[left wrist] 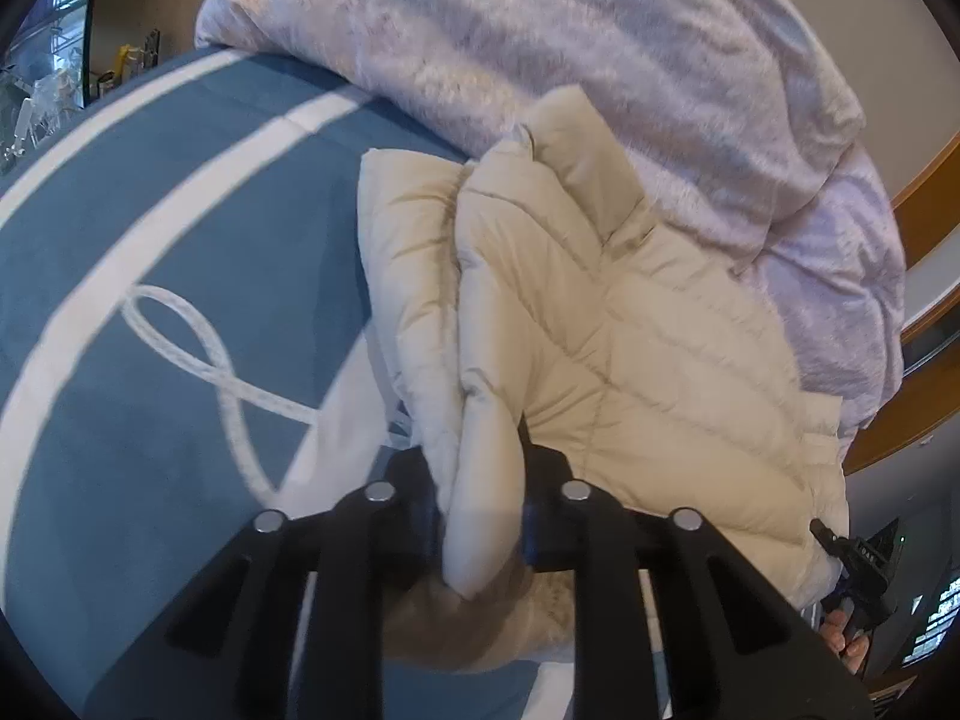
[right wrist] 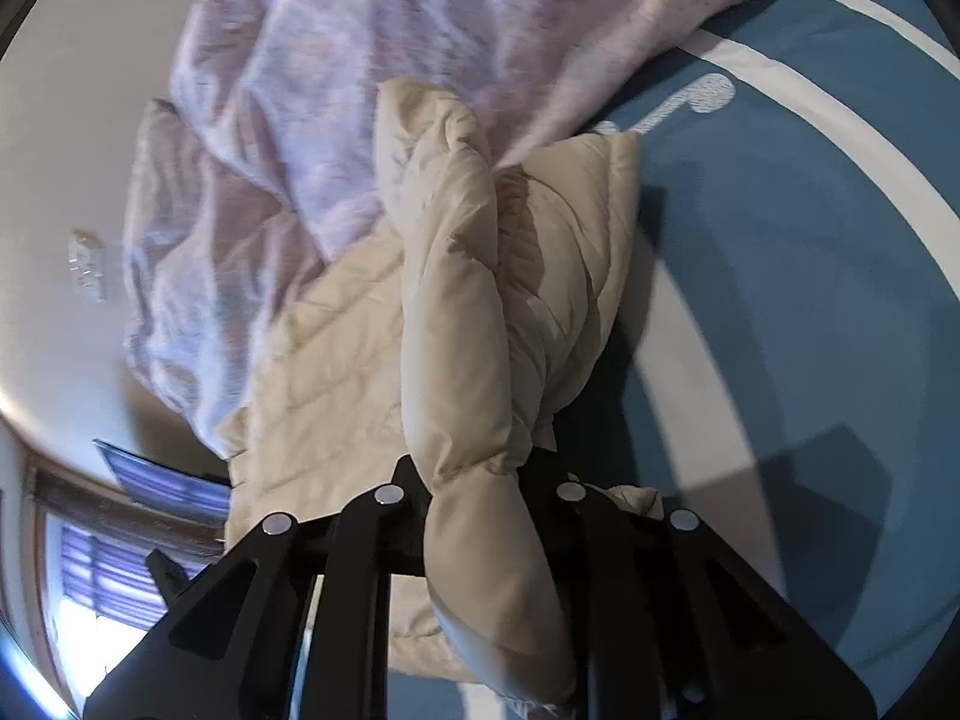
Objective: Fold large clothes
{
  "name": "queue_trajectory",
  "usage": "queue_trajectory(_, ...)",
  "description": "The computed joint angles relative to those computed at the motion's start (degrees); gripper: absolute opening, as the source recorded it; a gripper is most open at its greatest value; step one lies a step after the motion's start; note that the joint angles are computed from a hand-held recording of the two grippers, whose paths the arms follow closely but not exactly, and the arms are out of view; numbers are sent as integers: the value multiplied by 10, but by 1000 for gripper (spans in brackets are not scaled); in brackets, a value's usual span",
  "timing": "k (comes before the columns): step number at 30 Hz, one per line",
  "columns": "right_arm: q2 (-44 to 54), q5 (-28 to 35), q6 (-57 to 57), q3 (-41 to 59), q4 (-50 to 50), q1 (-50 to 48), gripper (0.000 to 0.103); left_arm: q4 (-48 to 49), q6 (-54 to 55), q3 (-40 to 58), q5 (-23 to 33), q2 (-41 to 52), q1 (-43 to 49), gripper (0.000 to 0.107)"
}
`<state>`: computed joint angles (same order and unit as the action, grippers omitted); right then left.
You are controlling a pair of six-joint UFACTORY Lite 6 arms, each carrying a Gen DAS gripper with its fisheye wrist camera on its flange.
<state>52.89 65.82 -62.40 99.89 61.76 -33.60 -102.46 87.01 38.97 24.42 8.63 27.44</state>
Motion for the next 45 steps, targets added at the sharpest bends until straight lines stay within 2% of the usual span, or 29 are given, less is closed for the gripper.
queue_trajectory(3,-55,21,-36,-72,5,-13,15,73,-38,-31,31,-53,50,17)
queue_trajectory(11,-184,-9,-147,-296,3,-20,15,276,-60,-113,134,-164,231,17)
queue_trajectory(15,-203,-45,-181,-359,11,-30,15,314,-27,-134,176,-169,298,19)
queue_trajectory(17,-214,-72,-194,-380,11,-37,19,311,-15,-140,165,-166,305,27)
queue_trajectory(18,-228,-94,-191,-391,18,-27,24,306,-11,-144,154,-167,303,31)
queue_trajectory(19,-244,-113,-192,-403,20,-26,36,297,-5,-149,141,-171,301,37)
queue_trajectory(20,-277,-149,-194,-426,28,-21,45,289,1,-155,130,-176,299,47)
queue_trajectory(21,-311,-190,-201,-449,40,-14,62,284,3,-158,121,-178,298,52)
queue_trajectory(22,-368,-242,-230,-489,71,-8,68,282,2,-159,114,-178,297,63)
queue_trajectory(23,-404,-271,-256,-515,98,-1,68,280,3,-159,115,-174,302,71)
queue_trajectory(26,-522,-316,-329,-588,165,17,68,279,6,-153,126,-152,314,80)
queue_trajectory(28,-580,-330,-347,-621,181,47,68,271,7,-155,129,-142,315,84)
queue_trajectory(30,-643,-371,-348,-658,185,118,68,263,12,-160,138,-137,316,85)
queue_trajectory(33,-676,-451,-346,-689,209,243,69,249,15,-175,136,-148,304,86)
queue_trajectory(36,-676,-524,-461,-713,359,347,69,231,11,-195,104,-181,275,91)
queue_trajectory(38,-675,-525,-535,-727,455,379,68,218,16,-204,94,-197,263,92)
queue_trajectory(42,-675,-503,-512,-743,461,393,64,206,19,-204,92,-191,254,92)
queue_trajectory(45,-683,-513,-576,-759,538,421,62,194,28,-202,104,-176,258,92)
